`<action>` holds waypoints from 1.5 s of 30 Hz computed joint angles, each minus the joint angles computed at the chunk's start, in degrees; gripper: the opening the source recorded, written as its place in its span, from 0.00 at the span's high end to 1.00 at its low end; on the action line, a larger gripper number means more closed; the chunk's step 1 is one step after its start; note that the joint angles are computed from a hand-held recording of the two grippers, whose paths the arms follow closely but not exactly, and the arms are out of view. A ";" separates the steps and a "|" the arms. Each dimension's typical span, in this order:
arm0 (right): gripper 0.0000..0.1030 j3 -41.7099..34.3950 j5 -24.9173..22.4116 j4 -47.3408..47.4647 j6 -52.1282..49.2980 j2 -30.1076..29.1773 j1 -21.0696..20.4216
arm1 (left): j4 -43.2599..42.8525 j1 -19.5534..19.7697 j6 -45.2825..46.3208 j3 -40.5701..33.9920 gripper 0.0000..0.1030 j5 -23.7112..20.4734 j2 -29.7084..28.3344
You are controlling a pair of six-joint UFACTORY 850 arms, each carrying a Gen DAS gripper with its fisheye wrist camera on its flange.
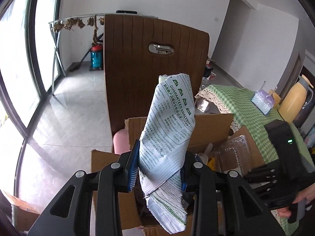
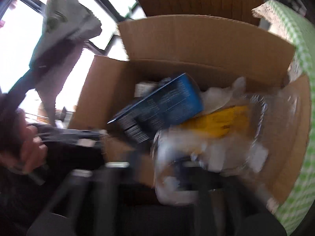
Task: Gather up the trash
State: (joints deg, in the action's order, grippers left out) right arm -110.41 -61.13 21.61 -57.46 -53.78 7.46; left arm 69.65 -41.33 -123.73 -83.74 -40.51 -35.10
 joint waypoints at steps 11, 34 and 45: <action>0.29 0.29 9.76 13.65 0.78 3.43 -3.55 | -5.44 1.93 4.02 -2.25 0.70 2.99 -6.44; 0.29 13.13 13.13 24.19 -8.09 12.97 -8.47 | -4.60 -0.98 -1.49 1.42 0.17 -3.88 1.52; 0.29 23.74 21.95 41.95 -27.79 24.26 -14.93 | -3.69 -8.00 7.17 -12.40 0.12 -21.86 -1.97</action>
State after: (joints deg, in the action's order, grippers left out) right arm -86.67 -39.18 63.56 -85.25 -29.53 -7.47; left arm 65.96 -49.33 -116.56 -96.14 -62.37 -37.07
